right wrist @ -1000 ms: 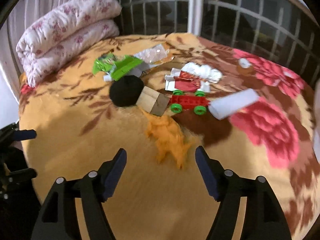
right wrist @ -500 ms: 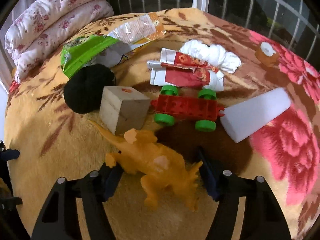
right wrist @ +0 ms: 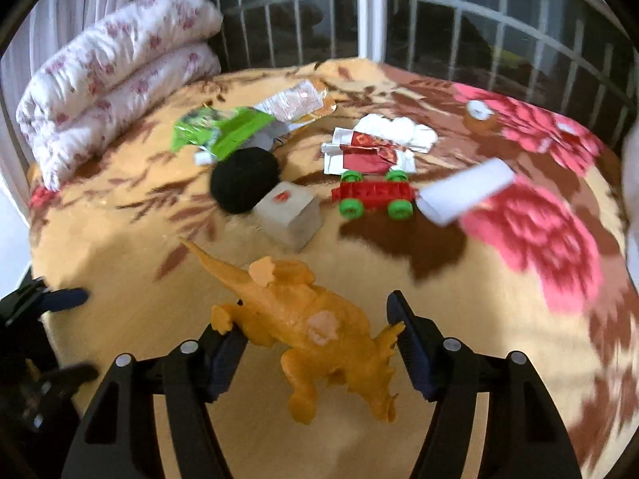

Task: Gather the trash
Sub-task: 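Reach the right gripper to the orange toy dinosaur and grasp it, then grasp the black round sponge with the left gripper while the right holds the dinosaur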

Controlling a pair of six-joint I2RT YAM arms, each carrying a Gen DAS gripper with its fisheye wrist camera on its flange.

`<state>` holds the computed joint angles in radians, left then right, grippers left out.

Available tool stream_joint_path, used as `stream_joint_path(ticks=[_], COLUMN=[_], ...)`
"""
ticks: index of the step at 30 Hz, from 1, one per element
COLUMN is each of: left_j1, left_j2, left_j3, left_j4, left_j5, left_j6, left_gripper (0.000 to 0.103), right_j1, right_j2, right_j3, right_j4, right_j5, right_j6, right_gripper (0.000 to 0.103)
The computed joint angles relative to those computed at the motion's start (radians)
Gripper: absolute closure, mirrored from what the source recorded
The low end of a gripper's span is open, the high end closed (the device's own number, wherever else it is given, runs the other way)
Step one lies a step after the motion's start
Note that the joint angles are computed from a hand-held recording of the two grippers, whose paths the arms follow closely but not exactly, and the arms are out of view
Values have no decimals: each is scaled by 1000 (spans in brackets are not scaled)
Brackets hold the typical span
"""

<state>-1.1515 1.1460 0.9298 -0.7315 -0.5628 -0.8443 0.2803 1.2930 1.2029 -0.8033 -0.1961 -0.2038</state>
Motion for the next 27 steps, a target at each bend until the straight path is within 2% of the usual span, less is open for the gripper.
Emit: stream_joint_path(ticks=[5, 7, 9, 12, 15, 19, 22, 23, 24, 27], left_j1=[104, 178, 218, 327, 396, 439, 441, 441, 443, 476], left_j2=[22, 81, 162, 330, 432, 576, 617, 615, 615, 577], left_j3=[64, 131, 207, 349, 425, 560, 610, 610, 609, 545], left_j4=[17, 40, 20, -1, 10, -7, 17, 36, 40, 92], left_j5=[98, 162, 148, 197, 246, 254, 209, 183, 166, 224], left_j6=[64, 162, 208, 280, 283, 327, 371, 380, 381, 350], left_gripper=[23, 23, 23, 23, 23, 23, 35, 46, 49, 54], right_j1=[-70, -112, -155, -256, -314, -337, -328, -325, -321, -310], right_j2=[-278, -347, -366, -343, -331, -320, -319, -316, -315, -318], right_j3=[-187, -246, -266, -261, -254, -250, -249, -249, -251, -253], right_j4=[46, 91, 108, 107, 100, 97, 104, 105, 108, 112], right_j5=[-31, -45, -66, -176, -233, -275, -275, -278, -277, -263], right_j6=[136, 150, 150, 146, 137, 127, 130, 133, 137, 137], right_gripper=[36, 36, 36, 36, 36, 36, 36, 36, 36, 36])
